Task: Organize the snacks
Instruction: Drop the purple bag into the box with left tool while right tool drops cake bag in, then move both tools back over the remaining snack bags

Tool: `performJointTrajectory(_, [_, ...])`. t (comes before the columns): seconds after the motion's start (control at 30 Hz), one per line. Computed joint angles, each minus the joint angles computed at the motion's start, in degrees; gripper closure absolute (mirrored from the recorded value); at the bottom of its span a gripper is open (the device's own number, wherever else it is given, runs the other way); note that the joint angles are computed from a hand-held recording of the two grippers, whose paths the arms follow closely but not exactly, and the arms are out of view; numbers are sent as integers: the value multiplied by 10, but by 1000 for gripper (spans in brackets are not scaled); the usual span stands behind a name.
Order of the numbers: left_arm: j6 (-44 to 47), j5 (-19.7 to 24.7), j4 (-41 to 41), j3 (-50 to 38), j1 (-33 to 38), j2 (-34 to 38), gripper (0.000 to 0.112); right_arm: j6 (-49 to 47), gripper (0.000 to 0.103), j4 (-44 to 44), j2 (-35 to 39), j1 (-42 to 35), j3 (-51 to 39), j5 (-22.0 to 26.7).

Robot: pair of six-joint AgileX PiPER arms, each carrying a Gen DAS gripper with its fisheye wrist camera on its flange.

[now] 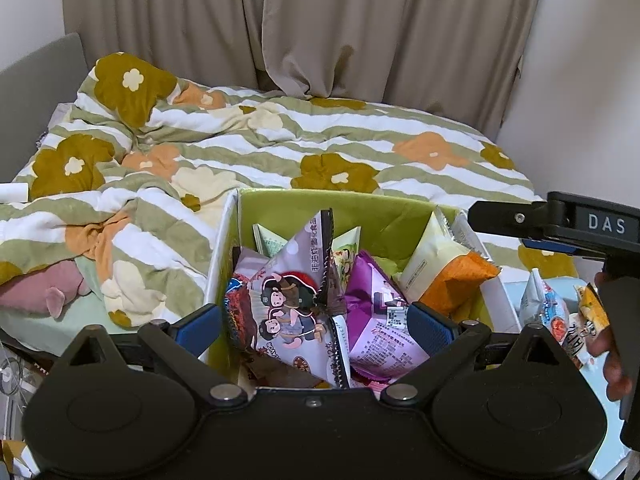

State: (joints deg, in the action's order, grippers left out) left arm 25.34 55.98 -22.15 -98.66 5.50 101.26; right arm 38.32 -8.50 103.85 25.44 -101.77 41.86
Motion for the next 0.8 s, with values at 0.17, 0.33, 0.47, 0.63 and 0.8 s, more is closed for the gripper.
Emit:
performJointTrajectory(0.17, [17,6,-30,10,9,-19,11,52,0,-67,-28,28,9,25])
performJointTrajectory(0.33, [41,11,-70,30,7,-44,11,115,0,-132,-72,54,39,61])
performJointTrajectory(0.47, [46,-3,-83,61,-20,-77,11,146,0,-169,-134,61,99,68])
performJointTrajectory(0.63, [19,-33,-72,116,-83,-124,11,173,0,-219,-233,49,197,71])
performJointTrajectory(0.8, [-100,-84,5,160,-191,-157,11,93,0,-179,-322,-26,285,59])
